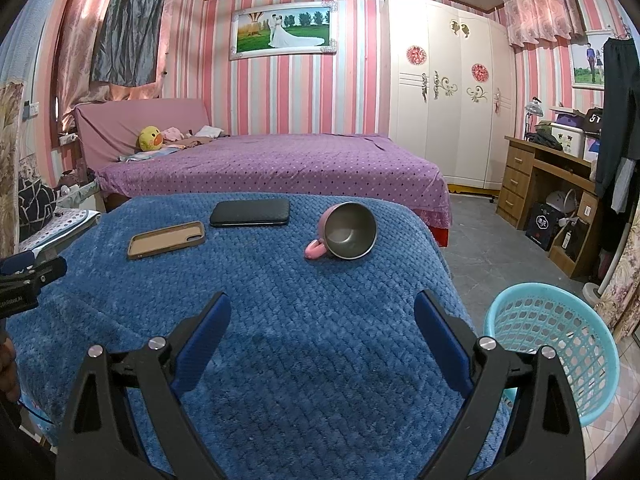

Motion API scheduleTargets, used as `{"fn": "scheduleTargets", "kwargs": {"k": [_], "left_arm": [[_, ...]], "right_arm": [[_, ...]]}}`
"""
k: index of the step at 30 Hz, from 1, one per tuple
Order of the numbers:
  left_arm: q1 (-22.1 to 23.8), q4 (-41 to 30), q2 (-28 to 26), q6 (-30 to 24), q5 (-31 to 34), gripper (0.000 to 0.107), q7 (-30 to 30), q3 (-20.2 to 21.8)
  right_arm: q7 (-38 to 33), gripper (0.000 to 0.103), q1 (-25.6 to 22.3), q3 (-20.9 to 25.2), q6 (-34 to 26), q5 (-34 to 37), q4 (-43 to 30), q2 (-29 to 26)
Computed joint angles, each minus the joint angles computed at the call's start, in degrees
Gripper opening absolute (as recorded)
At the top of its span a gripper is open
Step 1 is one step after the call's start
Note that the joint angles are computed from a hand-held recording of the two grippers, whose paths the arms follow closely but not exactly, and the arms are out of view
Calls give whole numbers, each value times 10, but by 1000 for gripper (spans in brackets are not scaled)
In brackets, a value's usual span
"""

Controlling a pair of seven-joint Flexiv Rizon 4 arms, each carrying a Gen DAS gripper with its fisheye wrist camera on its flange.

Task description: Collect trash

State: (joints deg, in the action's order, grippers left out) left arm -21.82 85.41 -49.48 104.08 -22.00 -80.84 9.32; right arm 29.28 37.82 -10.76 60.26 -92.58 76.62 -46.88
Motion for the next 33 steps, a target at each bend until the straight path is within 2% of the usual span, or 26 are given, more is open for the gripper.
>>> {"fn": "scheduleTargets", "kwargs": {"k": [33], "left_arm": [[-15, -4, -2, -4, 1, 98, -6, 19]], "right_arm": [[3, 91, 1, -1, 1, 2, -2, -3]]}}
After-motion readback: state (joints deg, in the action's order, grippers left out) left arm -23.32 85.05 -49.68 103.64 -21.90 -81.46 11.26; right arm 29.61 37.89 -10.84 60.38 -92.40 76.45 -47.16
